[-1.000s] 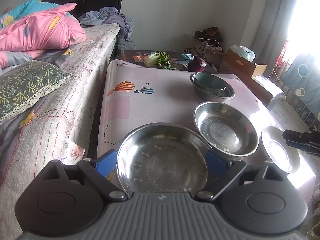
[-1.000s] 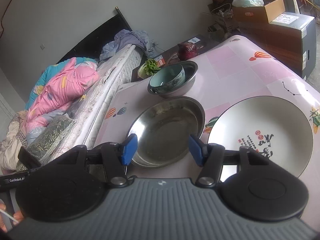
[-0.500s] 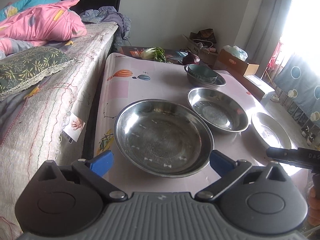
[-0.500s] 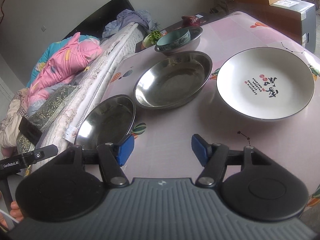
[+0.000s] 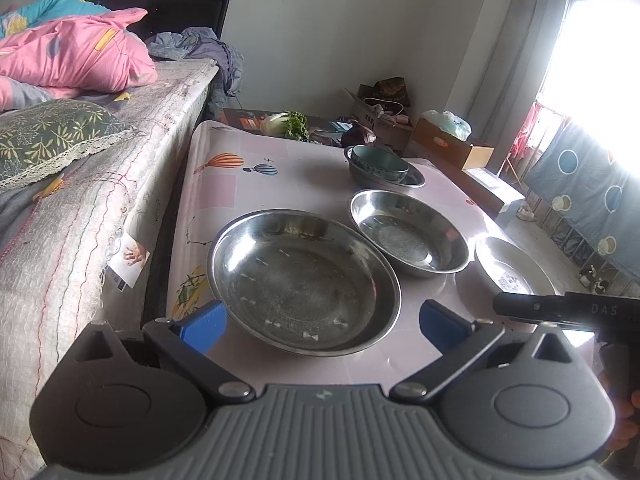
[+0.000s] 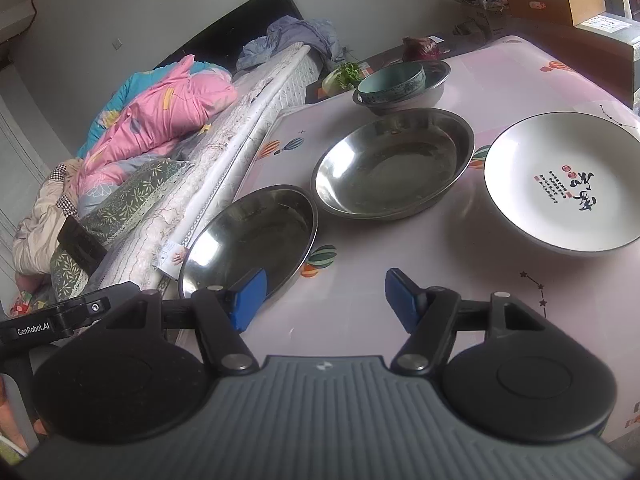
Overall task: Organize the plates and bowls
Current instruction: 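Open the left tool and withdraw both tools from the stacked bowls, then close the left tool on the large steel basin rim while the right tool grips a smaller steel plate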
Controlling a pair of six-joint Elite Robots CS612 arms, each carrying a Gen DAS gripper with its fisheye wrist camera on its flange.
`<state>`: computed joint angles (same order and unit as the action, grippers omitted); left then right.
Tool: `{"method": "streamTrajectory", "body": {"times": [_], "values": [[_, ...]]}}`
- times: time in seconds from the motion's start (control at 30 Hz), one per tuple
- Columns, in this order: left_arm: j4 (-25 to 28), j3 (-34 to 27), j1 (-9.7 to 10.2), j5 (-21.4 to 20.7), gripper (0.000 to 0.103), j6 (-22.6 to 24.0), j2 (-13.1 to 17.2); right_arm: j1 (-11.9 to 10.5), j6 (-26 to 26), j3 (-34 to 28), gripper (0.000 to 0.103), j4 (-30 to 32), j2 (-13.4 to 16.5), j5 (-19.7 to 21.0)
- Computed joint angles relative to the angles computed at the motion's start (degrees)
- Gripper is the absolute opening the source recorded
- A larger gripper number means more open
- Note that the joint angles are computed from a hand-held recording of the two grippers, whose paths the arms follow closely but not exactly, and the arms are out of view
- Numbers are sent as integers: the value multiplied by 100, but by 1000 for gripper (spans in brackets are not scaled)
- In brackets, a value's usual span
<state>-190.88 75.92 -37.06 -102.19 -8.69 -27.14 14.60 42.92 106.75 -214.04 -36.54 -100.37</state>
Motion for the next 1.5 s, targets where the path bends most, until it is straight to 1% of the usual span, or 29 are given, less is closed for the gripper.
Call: {"method": "streamTrajectory", "body": {"times": [0.17,0.2,0.3,0.4,0.43,0.67,0.83,0.9,1.07,1.17,1.23,1.3,1.33,1.4,1.43,1.5], "values": [[24,63,24,-29,103,59,-13,13,2,-91,66,-64,48,112],[45,54,25,20,103,63,-9,14,-17,-135,66,-70,73,140],[100,7,2,315,103,217,12,6,18,-279,66,8,141,191],[203,-82,-61,897,103,380,70,-7,58,-477,66,190,233,266],[246,-122,-73,1034,103,407,97,-17,51,-543,66,273,262,300],[806,-541,-87,1431,102,434,315,-137,-55,-976,66,711,486,445],[1174,-905,-109,1689,96,471,472,-182,-222,-1339,66,1013,671,457],[1281,-1040,-112,1714,91,494,533,-191,-324,-1458,66,1117,727,462],[1465,-1293,-132,1762,88,565,659,-213,-545,-1707,64,1276,852,447],[1552,-1375,-146,1801,83,616,705,-235,-609,-1807,57,1349,905,530],[1652,-1428,-145,1774,79,616,730,-260,-609,-1851,50,1368,936,646],[1797,-1481,-136,1700,70,594,748,-268,-634,-1888,45,1409,957,672],[1879,-1511,-130,1645,69,569,756,-271,-658,-1903,39,1414,970,676],[2026,-1559,-113,1535,62,510,768,-282,-678,-1923,33,1411,988,731],[2084,-1580,-108,1495,60,480,774,-285,-683,-1933,29,1416,995,757],[2137,-1601,-99,1426,52,453,780,-285,-689,-1951,24,1446,1004,758]]}}
